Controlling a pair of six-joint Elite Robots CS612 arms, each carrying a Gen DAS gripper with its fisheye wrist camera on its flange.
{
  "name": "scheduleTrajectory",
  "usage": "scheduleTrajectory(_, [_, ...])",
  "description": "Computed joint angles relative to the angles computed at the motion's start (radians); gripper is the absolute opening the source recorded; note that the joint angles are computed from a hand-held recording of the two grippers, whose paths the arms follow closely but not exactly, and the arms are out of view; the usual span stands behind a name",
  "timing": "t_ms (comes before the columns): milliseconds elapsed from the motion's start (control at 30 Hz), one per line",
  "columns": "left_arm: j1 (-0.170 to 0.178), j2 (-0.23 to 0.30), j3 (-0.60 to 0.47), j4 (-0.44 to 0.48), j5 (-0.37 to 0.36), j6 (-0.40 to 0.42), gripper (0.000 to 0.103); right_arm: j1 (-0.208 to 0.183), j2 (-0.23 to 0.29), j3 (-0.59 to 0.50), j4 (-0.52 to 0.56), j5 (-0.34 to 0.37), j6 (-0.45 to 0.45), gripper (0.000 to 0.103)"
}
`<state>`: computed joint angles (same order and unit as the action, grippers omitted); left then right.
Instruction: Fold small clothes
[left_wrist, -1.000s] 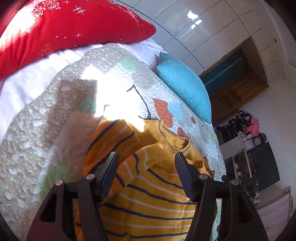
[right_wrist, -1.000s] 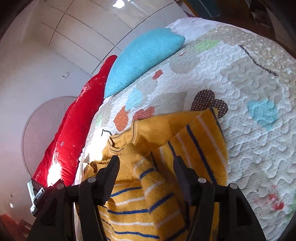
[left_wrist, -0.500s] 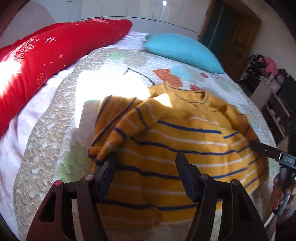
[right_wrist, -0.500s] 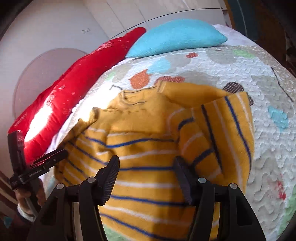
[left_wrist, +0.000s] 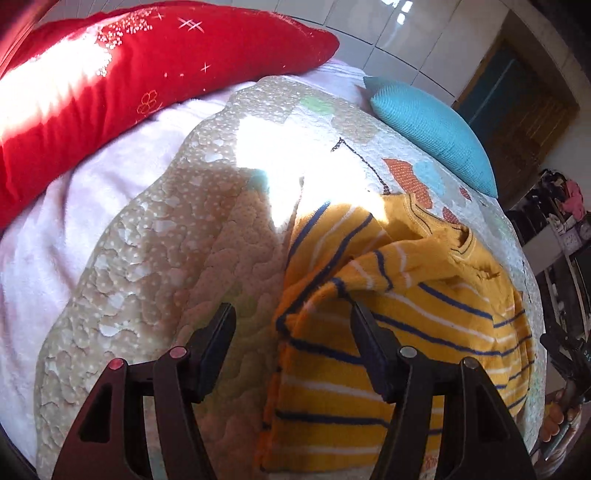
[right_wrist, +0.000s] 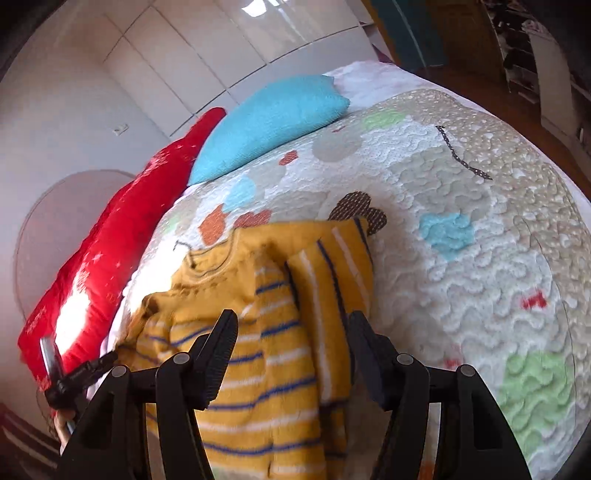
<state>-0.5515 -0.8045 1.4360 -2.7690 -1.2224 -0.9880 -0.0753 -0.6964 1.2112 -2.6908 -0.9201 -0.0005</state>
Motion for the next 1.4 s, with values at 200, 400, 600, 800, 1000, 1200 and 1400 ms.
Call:
scheduleTrajectory(200, [-0.057,-0.017,0.037,-0.041,0.056,0.152,0.064,-0.031,-0.04,0.111,0.229,0.292,-0.206,0.067])
scheduleTrajectory(400, [-0.048,0.012,0.004,0.134,0.113,0.039,0.064,-0.021,-0.027,0.109,0.021,-0.073,0.023,0.044])
scheduleTrajectory(600, [-0.055,0.021,0.051,-0.008,0.143,0.018,0.066,0.02,-0.092,0.136,-0.066,-0.034,-0.077,0.051])
scheduleTrajectory(800, [-0.053,0.023,0.083,-0.113,0.142,0.01,0.066,0.159,-0.008,-0.051,0.141,-0.055,-0.217,0.049])
scheduleTrajectory(1000, [-0.051,0.025,0.113,-0.217,0.129,0.006,0.066,0.296,0.157,-0.328,0.33,-0.3,-0.356,0.045])
scheduleTrajectory(1200, [-0.05,0.026,0.119,-0.249,0.122,0.007,0.066,0.363,0.327,-0.634,0.435,-0.454,-0.395,0.046])
scheduleTrajectory(1400, [-0.048,0.025,0.131,-0.286,0.107,0.002,0.067,0.404,0.459,-0.883,0.515,-0.569,-0.416,0.05])
